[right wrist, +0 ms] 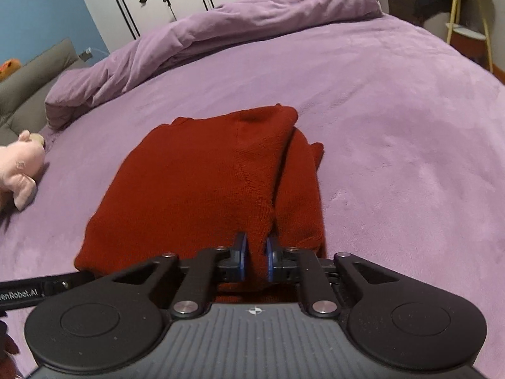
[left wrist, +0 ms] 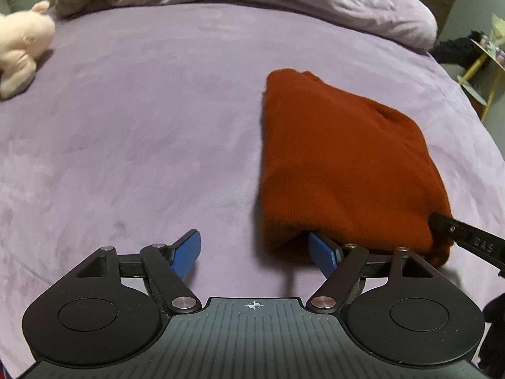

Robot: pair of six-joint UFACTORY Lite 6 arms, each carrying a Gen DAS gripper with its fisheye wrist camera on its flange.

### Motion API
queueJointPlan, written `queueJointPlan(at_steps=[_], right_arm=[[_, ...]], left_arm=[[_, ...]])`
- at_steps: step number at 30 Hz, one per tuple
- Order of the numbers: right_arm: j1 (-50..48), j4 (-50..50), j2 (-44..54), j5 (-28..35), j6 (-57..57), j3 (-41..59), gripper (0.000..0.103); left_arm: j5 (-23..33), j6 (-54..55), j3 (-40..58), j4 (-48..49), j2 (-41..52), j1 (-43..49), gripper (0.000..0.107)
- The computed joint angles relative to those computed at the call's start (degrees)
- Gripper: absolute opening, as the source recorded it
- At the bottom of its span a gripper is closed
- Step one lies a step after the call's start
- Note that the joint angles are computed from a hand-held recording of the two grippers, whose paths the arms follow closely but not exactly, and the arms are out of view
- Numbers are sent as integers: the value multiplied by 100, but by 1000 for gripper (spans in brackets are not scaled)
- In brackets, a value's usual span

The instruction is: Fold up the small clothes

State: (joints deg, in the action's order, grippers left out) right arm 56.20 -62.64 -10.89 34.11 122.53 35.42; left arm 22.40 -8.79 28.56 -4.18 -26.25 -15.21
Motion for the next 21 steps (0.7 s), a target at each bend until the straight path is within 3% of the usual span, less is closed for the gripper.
queueJointPlan(at_steps=[7,11,13,14,17,18,21], right_arm=[[291,-402,633,531,179,99,12],[462,36,46,524,117,-96,24],[874,893,-96,1034,-515,160,45],[1007,1278,-149,1167,-801,262,66],[1559,1700,-321,1535,-820,416,73],[1646,1886,-272,1659,-958,566,81],[1593,2486,56,1929,-1639,1193,85]], left_arm=[[210,-348,-79,585,-300,-156,87],[539,-668,-334,1021,-1083,-255,97],[727,-1207,-401,1611,-1397,-475,97],[819,-1309,-415,1728,-1538,-560,97],[1082,-1231,-307,1574,-1710,-621,100],[1129,-1166,-277,1537,-1757,-634,100],[1282,-1628,-280,2056,-2067,-1003,100]])
